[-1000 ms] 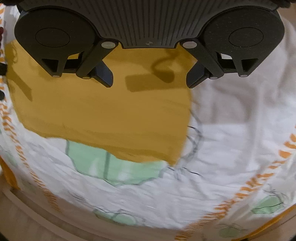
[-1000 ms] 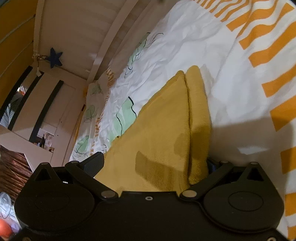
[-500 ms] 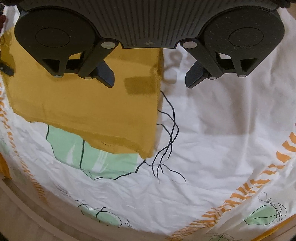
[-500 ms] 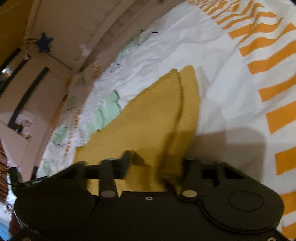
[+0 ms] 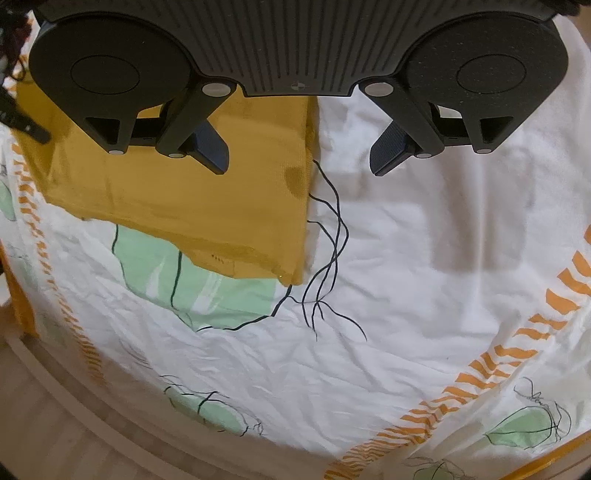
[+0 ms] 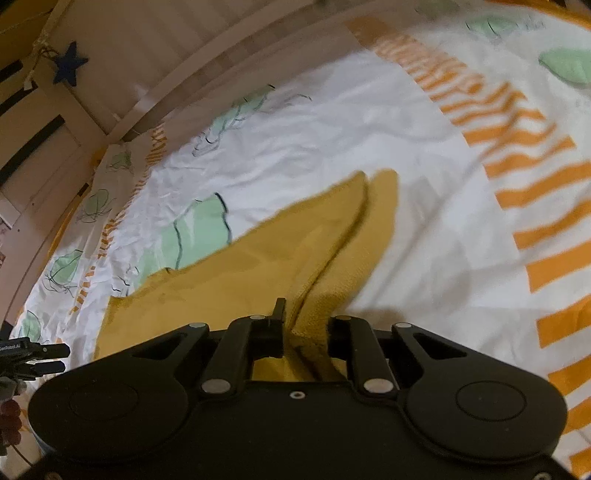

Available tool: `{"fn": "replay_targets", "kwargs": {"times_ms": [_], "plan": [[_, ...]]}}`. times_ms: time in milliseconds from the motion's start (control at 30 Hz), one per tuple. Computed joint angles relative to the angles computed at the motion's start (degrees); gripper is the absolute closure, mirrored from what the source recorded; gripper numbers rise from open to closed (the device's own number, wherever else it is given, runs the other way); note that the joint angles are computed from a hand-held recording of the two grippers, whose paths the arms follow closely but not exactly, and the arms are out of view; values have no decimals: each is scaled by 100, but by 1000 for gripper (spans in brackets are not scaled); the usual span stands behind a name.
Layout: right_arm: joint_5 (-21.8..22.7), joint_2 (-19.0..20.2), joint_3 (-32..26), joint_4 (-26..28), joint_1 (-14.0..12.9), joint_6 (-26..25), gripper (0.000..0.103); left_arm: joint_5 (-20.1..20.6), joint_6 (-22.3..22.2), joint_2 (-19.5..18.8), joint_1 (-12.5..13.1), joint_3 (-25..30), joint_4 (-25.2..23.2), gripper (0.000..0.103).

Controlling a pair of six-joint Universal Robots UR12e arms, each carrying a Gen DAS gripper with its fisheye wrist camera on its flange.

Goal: Fold small clothes
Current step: 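Close the right tool on the folded sweater edge, then lift the sweater edge with the right tool and fold it over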

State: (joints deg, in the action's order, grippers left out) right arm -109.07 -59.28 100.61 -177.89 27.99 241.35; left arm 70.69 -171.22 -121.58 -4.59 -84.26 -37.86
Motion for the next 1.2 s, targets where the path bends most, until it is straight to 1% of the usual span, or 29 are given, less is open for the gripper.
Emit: {"fn": "replay_targets", "kwargs": {"times_ms": [133, 267, 333, 567, 767, 867, 1033, 1200], "plan": [[-59, -9, -256, 175, 60, -207, 81, 61, 50, 28, 20, -28, 122, 20], [53, 62, -652, 473, 112, -462, 81, -132, -108, 35, 96, 0, 72, 20], [115, 143, -844, 521, 137, -582, 81, -169, -128, 43, 123, 1, 79, 20], [452, 557, -1596, 784, 232, -892, 81, -310, -84, 68, 221, 8, 14, 20], [640, 939, -2170, 976, 341, -950, 81, -206, -128, 61, 265, 12, 54, 20], [705, 1101, -2431, 1131, 386, -1026, 81, -277, -120, 50, 294, 41, -40, 20], [605, 1298, -2823, 1610, 474, -1284, 81, -328, -135, 30, 324, 78, -116, 20], [488, 1435, -3063, 1944, 531, -1426, 81, -343, -167, 23, 344, 87, -167, 20]]}}
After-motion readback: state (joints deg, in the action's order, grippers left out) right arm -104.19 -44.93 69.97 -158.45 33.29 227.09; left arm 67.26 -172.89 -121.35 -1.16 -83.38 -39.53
